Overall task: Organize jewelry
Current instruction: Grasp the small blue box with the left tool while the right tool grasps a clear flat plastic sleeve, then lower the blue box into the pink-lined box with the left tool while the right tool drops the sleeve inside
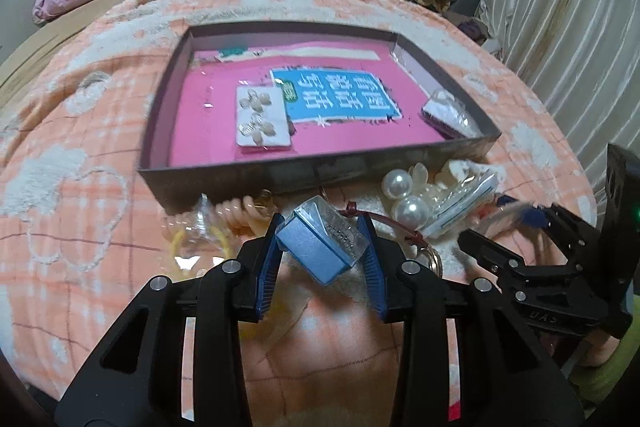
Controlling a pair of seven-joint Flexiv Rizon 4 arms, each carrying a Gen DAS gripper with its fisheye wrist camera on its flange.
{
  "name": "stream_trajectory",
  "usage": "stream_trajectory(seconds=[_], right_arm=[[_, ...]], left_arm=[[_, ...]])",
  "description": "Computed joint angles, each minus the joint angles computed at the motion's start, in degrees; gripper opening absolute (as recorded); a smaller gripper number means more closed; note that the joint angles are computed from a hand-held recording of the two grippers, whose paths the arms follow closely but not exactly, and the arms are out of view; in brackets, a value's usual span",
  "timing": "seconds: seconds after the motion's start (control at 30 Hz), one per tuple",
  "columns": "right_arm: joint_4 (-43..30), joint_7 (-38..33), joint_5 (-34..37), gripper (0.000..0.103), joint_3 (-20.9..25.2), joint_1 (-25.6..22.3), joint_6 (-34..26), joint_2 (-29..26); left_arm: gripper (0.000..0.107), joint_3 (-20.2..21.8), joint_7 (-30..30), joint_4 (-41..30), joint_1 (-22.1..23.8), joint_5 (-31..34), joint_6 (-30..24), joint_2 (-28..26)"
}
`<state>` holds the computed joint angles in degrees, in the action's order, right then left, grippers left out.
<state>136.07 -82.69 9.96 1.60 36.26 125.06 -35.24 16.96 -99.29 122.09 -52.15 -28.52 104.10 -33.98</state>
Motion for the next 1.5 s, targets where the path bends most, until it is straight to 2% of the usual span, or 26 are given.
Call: stream_trajectory(seconds=[0.13, 0.23, 0.43, 0.73, 1.03, 1.27, 1.5], right_arm=[[1.9, 2.4, -1.2, 0.081, 1.1, -3.4, 1.4, 1.3], [2.5, 2.0, 1.7, 0.081, 0.6, -2.9, 3.2, 2.2], [2.9, 1.3, 3.9, 0.081, 0.1, -3.3, 5.9, 2.9], [2.0, -3.8, 6.8, 0.081, -1.6, -0.5, 6.7, 4.2], [-1.4, -6.9, 7.6, 0.081, -2.3, 0.0, 4.0, 6.2], [-4.9, -7.5, 4.1, 0.081, -2.4, -0.9, -1.7, 7.3], [-8.6, -7.4, 2.5, 0.081, -4.4, 0.6, -4.9, 6.3]], left_arm=[[0.029, 1.1, -0.5, 1.7, -1.0, -1.0, 1.5, 1.3], [0.029, 2.4, 0.3, 2.6, -2.5, -3.2, 2.2, 1.9], [0.029, 2.0, 2.9, 4.9, -3.0, -8.3, 5.1, 3.4], [0.029, -2.3, 7.9, 6.5, -0.2, -14.8, 8.5, 4.9], [0.029, -7.8, 14.4, 5.2, 4.3, -19.9, 10.9, 5.2], [0.029, -10.4, 20.9, 2.4, 6.3, -25.2, 11.4, 4.9], [0.029, -12.3, 23.5, 0.1, 9.1, -26.3, 10.9, 4.4]])
